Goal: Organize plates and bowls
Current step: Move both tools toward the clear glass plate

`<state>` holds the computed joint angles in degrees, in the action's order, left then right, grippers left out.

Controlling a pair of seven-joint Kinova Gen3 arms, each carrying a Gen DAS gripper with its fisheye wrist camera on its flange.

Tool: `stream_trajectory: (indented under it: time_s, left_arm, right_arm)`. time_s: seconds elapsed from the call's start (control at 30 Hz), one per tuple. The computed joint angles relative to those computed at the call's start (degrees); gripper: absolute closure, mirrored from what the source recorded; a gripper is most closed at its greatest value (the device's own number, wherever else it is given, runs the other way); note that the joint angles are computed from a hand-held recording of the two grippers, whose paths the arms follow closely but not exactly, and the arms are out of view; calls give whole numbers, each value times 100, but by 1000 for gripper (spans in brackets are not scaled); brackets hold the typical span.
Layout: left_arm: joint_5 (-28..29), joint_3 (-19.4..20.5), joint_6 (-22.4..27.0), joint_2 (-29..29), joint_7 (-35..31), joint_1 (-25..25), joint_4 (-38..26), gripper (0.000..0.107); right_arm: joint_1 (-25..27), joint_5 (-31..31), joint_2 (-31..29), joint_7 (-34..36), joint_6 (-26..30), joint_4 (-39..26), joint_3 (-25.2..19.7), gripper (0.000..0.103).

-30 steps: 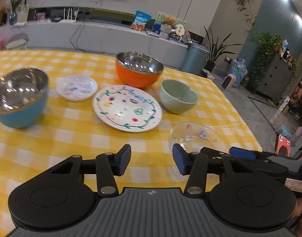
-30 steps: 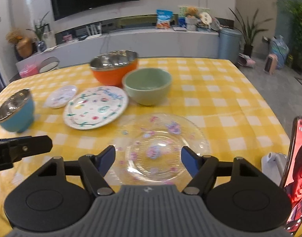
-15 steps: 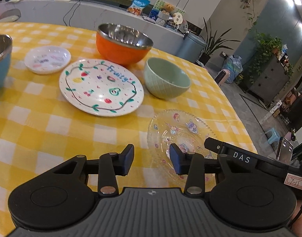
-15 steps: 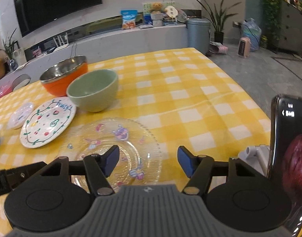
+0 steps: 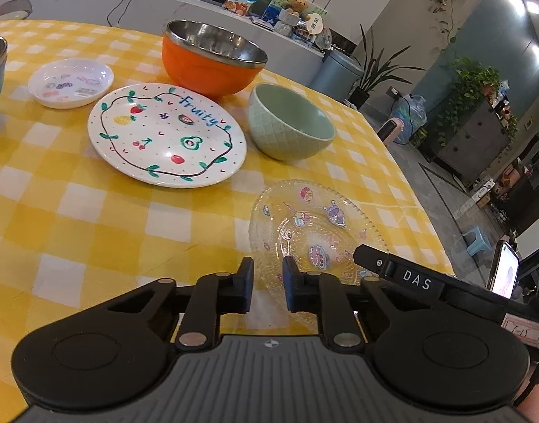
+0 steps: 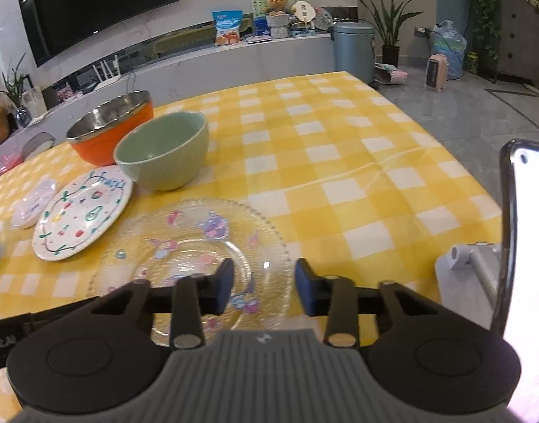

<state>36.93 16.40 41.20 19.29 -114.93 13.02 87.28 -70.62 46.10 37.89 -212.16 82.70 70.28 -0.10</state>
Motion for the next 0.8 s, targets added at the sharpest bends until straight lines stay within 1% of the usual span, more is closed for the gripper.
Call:
stream_trajectory:
  time_s: [0.1,0.2,0.27,0.33,0.4,0.5,0.63,0.7,0.73,0.77,0.8]
  left_arm:
    - [-103,-58,0,-12,99,42,-22,92]
    - [-307,-143,-48,-56,266,99,-25,92]
    - [-311,-138,-2,-50,269,29,-38,93]
    - [-292,-131,38,-3,269,-28,-84,90]
    - [-423,-202,-92,9,454,62,-109,87]
    - [-466,-149,-193,53,500,60,-127,87]
    - [-428,-55,-333,84,397,15,-76,88]
    - [-469,-38,-381,76,365,31,-54,89]
    - [-455,-12,-377,77,317,13,-48,93]
    - [-414,52,-343,88,252,-46,-50,94]
    - [-422,10,-334,80,280,-4,-55,94]
  right_arm:
    - [-19,23,20,16,-12,-21,4,70]
    - [-17,89,-74,-135,-265,132,-9,76]
    - [-9,138,-157,-197,-455,251,-41,77]
    - [-6,164,-197,-326,-566,315,-42,77]
    - [-22,221,-207,-437,-596,370,-26,75]
    - [-39,298,-191,-531,-571,424,-14,75]
    - [-79,466,-278,-997,-715,712,-8,76]
    - [-72,503,-277,-1106,-694,743,-37,82]
    - [-68,523,-273,-1134,-686,747,-50,84]
    - [-67,578,-312,-1224,-769,827,-62,90]
    - [-62,593,-311,-1279,-774,827,-72,90]
